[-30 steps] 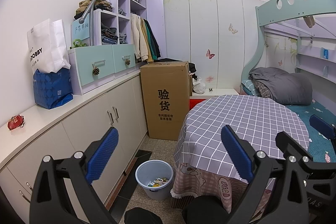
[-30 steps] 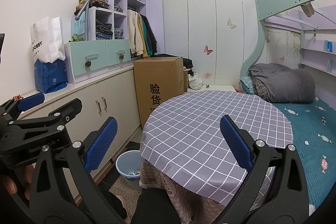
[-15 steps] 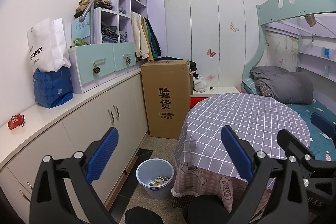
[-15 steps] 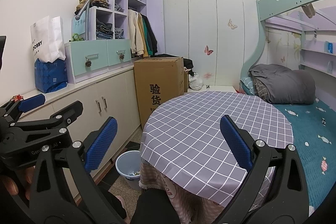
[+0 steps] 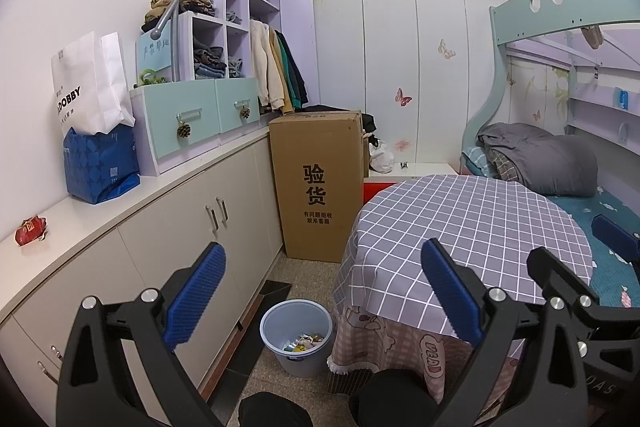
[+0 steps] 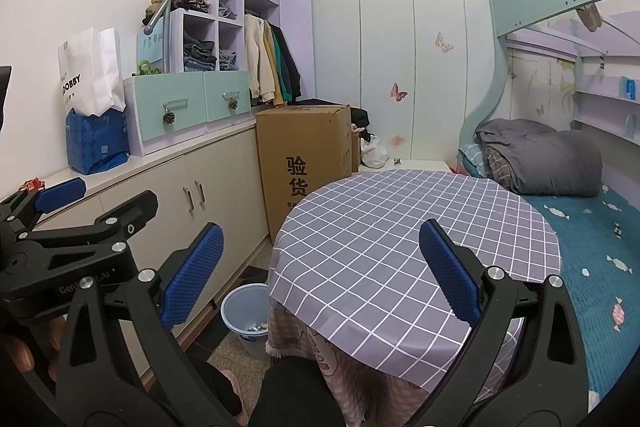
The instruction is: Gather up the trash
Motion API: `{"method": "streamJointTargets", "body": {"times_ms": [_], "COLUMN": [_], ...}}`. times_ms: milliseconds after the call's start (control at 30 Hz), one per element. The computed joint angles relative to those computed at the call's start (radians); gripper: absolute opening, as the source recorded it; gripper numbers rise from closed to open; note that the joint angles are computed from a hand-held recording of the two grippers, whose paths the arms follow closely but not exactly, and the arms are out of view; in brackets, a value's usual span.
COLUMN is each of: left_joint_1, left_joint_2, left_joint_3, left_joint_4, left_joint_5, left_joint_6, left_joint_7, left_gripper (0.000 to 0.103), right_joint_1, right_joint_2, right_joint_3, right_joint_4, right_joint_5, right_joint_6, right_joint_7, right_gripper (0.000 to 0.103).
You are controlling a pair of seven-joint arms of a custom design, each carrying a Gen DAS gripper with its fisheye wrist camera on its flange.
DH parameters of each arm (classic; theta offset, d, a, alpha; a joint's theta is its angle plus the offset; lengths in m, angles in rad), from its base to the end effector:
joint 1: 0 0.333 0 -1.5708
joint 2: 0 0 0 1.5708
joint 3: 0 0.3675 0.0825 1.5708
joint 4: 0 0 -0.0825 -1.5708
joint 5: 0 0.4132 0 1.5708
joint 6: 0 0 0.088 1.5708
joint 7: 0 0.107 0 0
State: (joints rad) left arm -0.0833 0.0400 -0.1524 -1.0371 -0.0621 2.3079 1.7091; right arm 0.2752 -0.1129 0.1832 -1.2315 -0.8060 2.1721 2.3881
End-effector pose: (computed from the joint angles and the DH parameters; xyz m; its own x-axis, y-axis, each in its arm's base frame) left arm 0.5372 -0.1260 1.0129 -0.3053 -0.9497 -0.0697 -0.2963 0.1643 -0.9409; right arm 0.4628 0.2119 0.9959 -0.2259 -0.9724 -0.0587 -0.2365 0.1131 -0.9650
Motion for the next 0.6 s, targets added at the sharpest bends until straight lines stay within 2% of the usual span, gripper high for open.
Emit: {"method": "streamJointTargets", "body": {"times_ms": [400, 600], "left_joint_1": [0.003, -0.005], "left_joint_2": [0.017, 0.068], "left_joint_3": [0.002, -0.001], "left_joint_4": [0.019, 0.093], "left_joint_5": [0.005, 0.034], "left_joint_6": [-0.016, -0.055], "left_joint_7": [0.001, -0.012], "left_gripper": [0.096, 0.096], "right_joint_1": [-0.007, -0.009], "right_joint_2": [0.002, 0.021], "right_joint_3": [-0.013, -0.029], "right_joint_4": [-0.015, -0.004], "right_joint_5": [0.034, 0.065], "right_joint_6": [0.027, 0.041], "right_joint_7": [-0.007, -0.024], "right_gripper": [0.096, 0.096]}}
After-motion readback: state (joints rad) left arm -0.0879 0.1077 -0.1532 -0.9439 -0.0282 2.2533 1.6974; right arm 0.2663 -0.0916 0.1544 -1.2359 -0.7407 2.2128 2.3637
